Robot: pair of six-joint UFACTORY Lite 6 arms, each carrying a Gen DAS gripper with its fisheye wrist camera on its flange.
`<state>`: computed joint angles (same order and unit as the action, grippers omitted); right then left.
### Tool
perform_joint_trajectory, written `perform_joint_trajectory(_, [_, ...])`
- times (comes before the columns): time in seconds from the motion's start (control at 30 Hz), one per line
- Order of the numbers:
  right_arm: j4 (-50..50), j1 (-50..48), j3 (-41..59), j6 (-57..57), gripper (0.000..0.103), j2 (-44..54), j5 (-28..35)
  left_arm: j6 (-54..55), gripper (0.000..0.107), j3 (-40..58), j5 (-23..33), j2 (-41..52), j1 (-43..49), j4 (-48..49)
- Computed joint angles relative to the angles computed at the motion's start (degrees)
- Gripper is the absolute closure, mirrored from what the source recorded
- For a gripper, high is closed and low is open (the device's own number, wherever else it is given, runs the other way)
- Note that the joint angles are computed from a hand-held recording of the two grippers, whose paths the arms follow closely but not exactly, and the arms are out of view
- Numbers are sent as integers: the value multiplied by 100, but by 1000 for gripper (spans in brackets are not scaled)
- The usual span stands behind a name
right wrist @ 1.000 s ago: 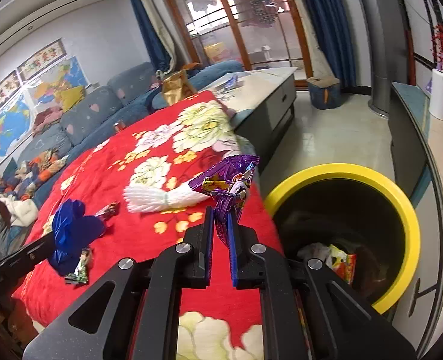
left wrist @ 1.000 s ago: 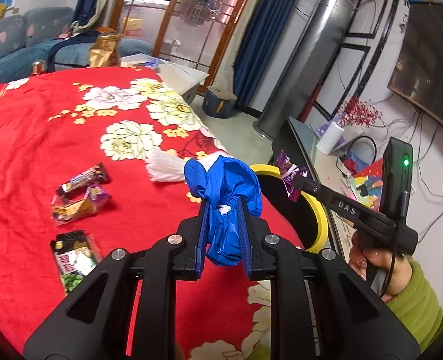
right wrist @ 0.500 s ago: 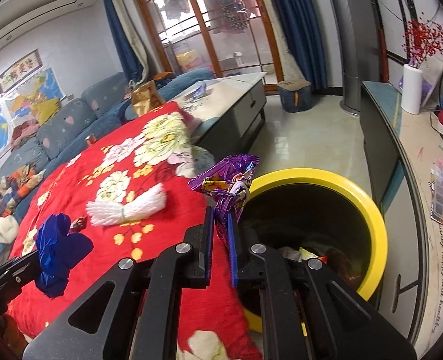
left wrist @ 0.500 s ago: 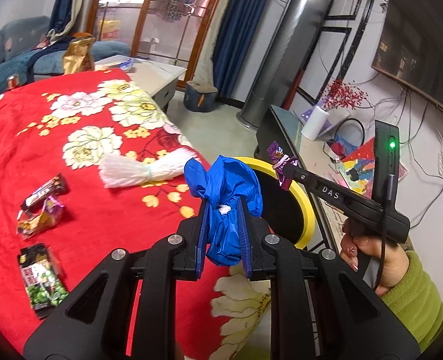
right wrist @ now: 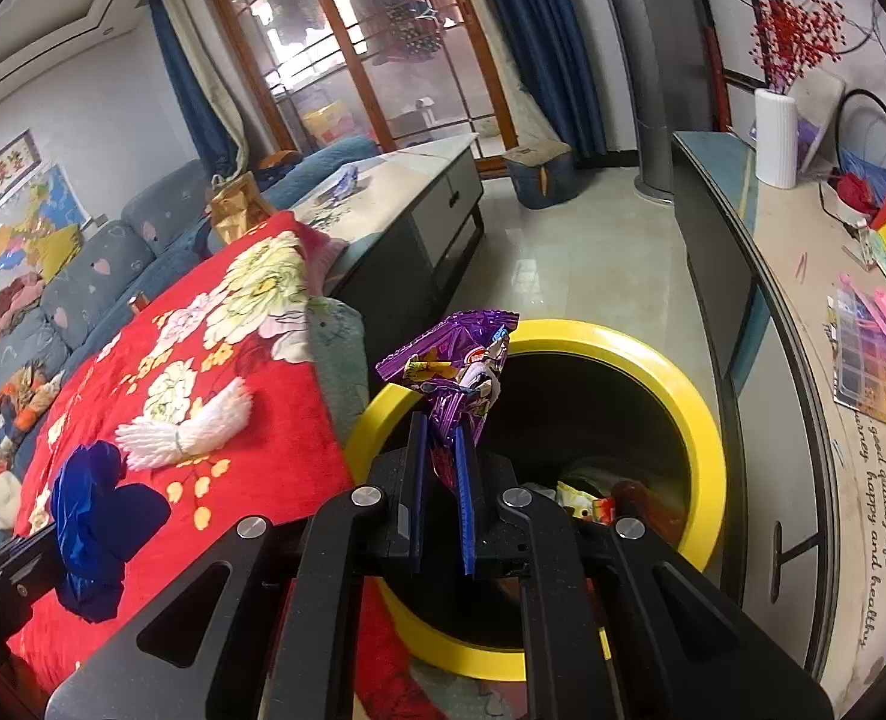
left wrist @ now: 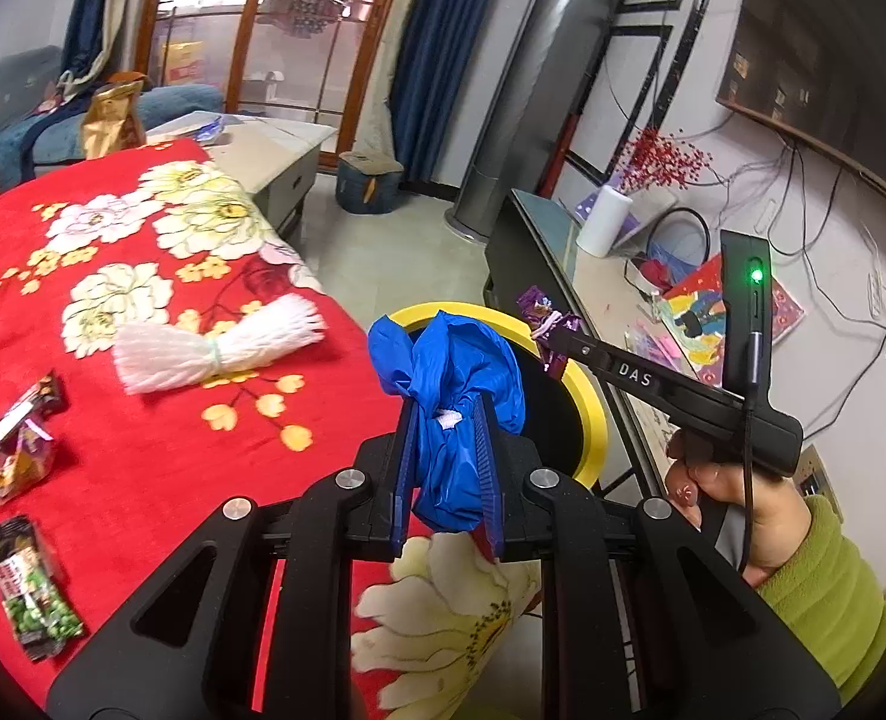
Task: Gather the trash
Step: 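Carry the blue cloth and purple wrapper over the yellow bin and open both tools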
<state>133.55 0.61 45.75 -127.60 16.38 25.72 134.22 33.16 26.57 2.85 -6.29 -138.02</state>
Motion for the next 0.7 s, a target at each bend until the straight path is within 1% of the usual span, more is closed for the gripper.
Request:
perform_joint_trajectory(0.17, [-406,-293,56,296,94,166,131,359,94,292,-62,386,-382,-445])
perform_joint_trajectory(0.37, [-855,-584,182,625,94,392,266,579,94,683,-163,815,-667,-689])
perform_joint_trajectory(0.7, [-1379,-817,353,989,94,656,367,494,94,1574,-276,1779,-829,-524])
